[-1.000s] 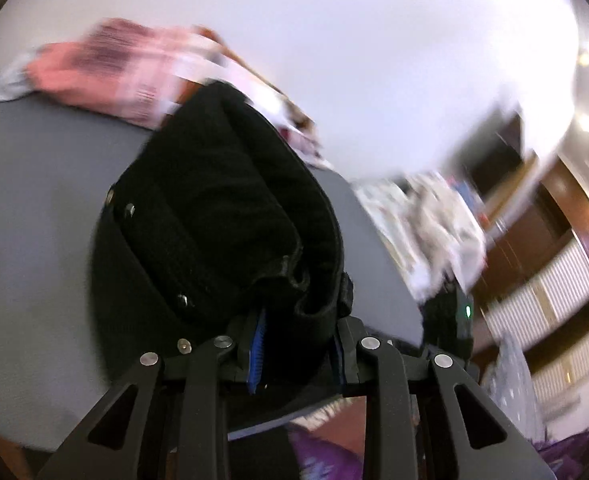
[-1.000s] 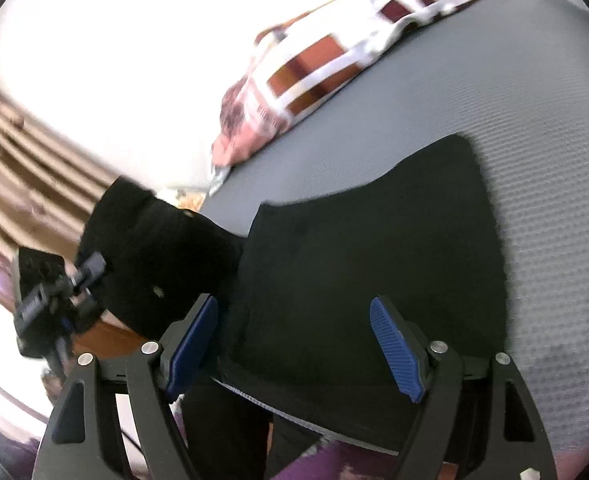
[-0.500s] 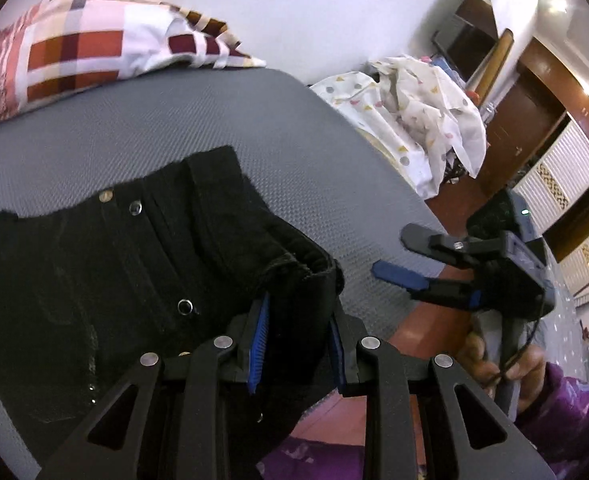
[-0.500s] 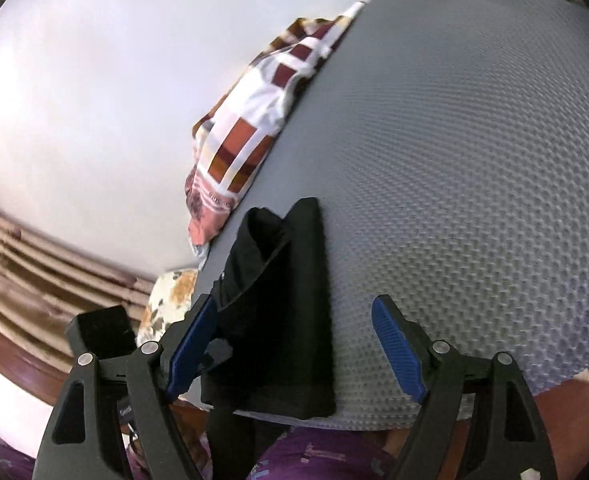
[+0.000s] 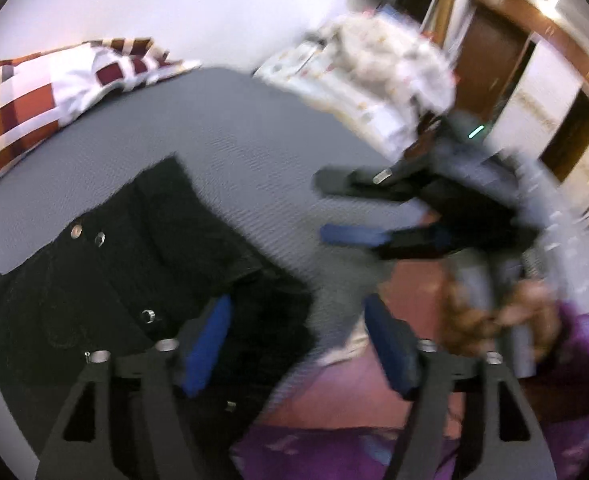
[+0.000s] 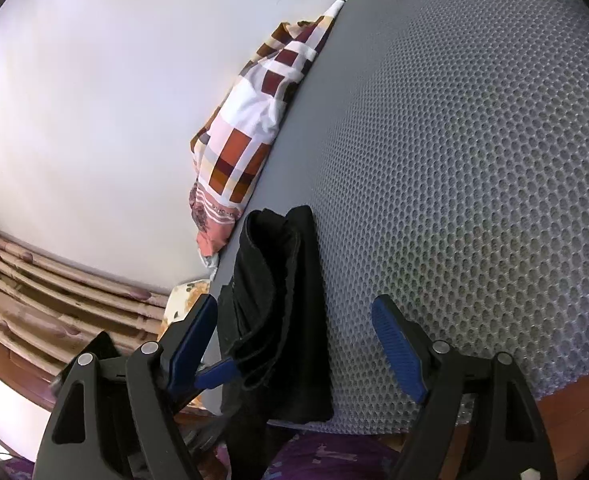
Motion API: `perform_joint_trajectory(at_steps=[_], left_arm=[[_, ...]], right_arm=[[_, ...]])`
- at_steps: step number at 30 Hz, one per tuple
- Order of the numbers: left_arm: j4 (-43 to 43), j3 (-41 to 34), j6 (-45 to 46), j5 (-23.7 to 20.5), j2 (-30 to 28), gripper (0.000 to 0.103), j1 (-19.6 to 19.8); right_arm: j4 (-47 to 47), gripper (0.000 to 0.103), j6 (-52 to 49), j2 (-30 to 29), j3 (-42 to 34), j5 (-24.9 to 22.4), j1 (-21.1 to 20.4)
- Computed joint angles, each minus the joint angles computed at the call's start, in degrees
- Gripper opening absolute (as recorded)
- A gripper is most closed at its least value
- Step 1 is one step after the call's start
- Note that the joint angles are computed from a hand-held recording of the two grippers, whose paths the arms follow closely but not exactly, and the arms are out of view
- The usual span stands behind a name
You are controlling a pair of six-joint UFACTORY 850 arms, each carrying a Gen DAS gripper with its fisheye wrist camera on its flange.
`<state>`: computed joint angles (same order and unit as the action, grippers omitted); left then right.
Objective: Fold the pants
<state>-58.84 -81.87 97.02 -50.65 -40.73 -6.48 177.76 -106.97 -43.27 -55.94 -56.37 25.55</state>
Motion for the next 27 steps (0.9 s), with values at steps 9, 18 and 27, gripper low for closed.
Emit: perform_joint_trajectory(at_steps=[9,18,27], left_arm=[[-14.24,-0.94,3.54,-2.25,2.63,0.097,7.99],[-7.87,-8.48,-17.47,-0.31,-5.80,0.097,16.80],[-6.41,-8.13,-20.94,0.05,-6.71,0.097,19.51]], right_arm=[[-6.91,0.060,-9.80,4.68,-0.96,3.59,1.31],[-14.11,0.040,-7.06,-0.19,-9.55,17.65,1.97],[-5.36,0.011,-20.43,3.85,-10.93,27.05,5.56]])
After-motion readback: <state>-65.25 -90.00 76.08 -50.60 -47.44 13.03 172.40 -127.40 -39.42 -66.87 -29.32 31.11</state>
